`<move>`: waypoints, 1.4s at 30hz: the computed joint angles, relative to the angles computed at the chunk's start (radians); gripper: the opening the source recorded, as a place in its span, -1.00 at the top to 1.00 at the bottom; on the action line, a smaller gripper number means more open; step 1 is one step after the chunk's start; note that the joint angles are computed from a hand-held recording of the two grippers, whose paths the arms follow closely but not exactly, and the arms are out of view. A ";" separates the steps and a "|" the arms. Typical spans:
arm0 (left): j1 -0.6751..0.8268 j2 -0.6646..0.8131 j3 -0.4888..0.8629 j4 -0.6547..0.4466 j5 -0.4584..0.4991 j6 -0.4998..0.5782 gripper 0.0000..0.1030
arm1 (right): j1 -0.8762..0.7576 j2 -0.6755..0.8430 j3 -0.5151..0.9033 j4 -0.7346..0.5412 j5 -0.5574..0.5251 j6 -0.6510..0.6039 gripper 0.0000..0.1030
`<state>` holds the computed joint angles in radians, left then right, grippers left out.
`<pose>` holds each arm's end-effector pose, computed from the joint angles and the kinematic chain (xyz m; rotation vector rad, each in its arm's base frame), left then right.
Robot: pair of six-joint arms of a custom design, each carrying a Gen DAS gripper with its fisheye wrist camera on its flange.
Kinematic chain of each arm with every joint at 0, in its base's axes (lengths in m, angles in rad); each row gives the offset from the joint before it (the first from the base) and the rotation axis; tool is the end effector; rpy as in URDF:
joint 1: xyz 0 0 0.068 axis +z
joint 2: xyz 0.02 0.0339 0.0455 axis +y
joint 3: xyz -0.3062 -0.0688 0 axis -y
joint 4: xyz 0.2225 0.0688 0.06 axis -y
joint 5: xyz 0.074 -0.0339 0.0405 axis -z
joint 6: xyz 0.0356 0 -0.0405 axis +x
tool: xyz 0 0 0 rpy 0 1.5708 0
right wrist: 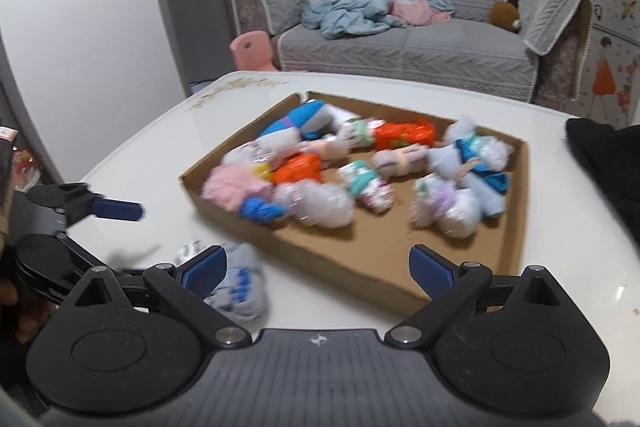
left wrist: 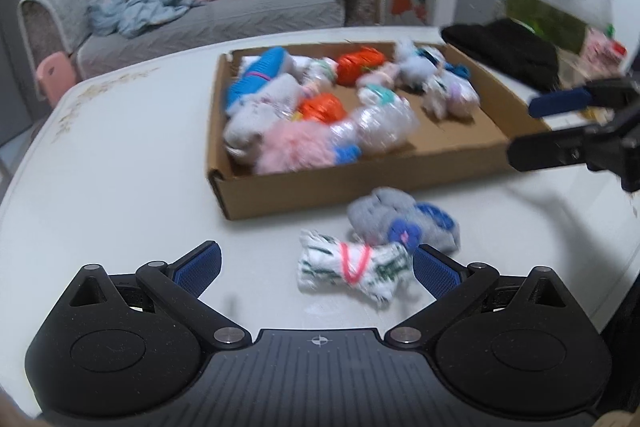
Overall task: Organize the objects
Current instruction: 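Withdraw both tools from the tray back toward the remaining socks, then grasp the pink-banded white sock with left tool while right tool grasps the grey sock, then lift both held socks and carry them over the cardboard tray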
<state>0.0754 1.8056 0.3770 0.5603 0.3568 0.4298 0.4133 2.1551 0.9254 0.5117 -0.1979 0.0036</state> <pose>0.2518 0.0065 0.1176 0.5722 2.3066 -0.1968 0.3652 0.1678 0.1076 -0.5717 2.2397 0.4414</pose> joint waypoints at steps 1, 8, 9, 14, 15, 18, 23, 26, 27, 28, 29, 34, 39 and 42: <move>-0.005 0.017 -0.011 0.028 0.006 0.018 -0.99 | 0.007 0.003 0.001 -0.001 -0.001 0.002 -0.90; -0.038 0.157 -0.011 0.162 0.017 0.103 -0.86 | 0.037 0.020 0.010 -0.009 -0.006 0.043 -0.90; -0.038 0.169 0.004 0.145 0.025 0.101 -0.74 | 0.040 0.023 0.012 -0.011 -0.002 0.043 -0.90; -0.013 0.190 0.019 0.136 0.090 0.082 -0.43 | 0.058 0.048 0.031 -0.027 0.007 0.055 -0.90; -0.006 0.188 0.016 0.135 0.099 0.085 -0.42 | 0.061 0.054 0.037 -0.032 0.009 0.058 -0.90; 0.015 0.176 -0.016 0.162 0.097 0.109 -0.41 | 0.072 0.072 0.054 -0.045 0.012 0.056 -0.90; 0.101 0.131 -0.058 0.166 0.109 0.152 -0.42 | 0.099 0.113 0.087 -0.046 0.014 0.064 -0.90; 0.174 0.114 -0.057 0.137 0.123 0.175 -0.43 | 0.116 0.139 0.105 -0.043 0.017 0.047 -0.89; 0.198 0.112 -0.053 0.127 0.128 0.178 -0.43 | 0.123 0.149 0.112 -0.041 0.028 0.040 -0.88; 0.217 0.112 -0.046 0.115 0.131 0.179 -0.43 | 0.131 0.158 0.119 -0.041 0.041 0.034 -0.87; 0.235 0.110 -0.036 0.096 0.137 0.174 -0.43 | 0.135 0.166 0.128 -0.044 0.046 0.031 -0.85; 0.269 0.098 0.002 0.041 0.166 0.153 -0.44 | 0.157 0.204 0.142 -0.014 0.062 0.021 -0.52; 0.257 0.105 -0.009 0.053 0.161 0.179 -0.44 | 0.177 0.217 0.130 0.037 0.110 -0.014 0.12; 0.251 0.109 -0.014 0.059 0.157 0.180 -0.43 | 0.174 0.205 0.099 0.071 0.117 -0.020 0.29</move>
<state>0.3267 1.9142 0.3626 0.6192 0.5134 0.6101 0.5876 2.3602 1.0244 0.5825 -0.0809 -0.0160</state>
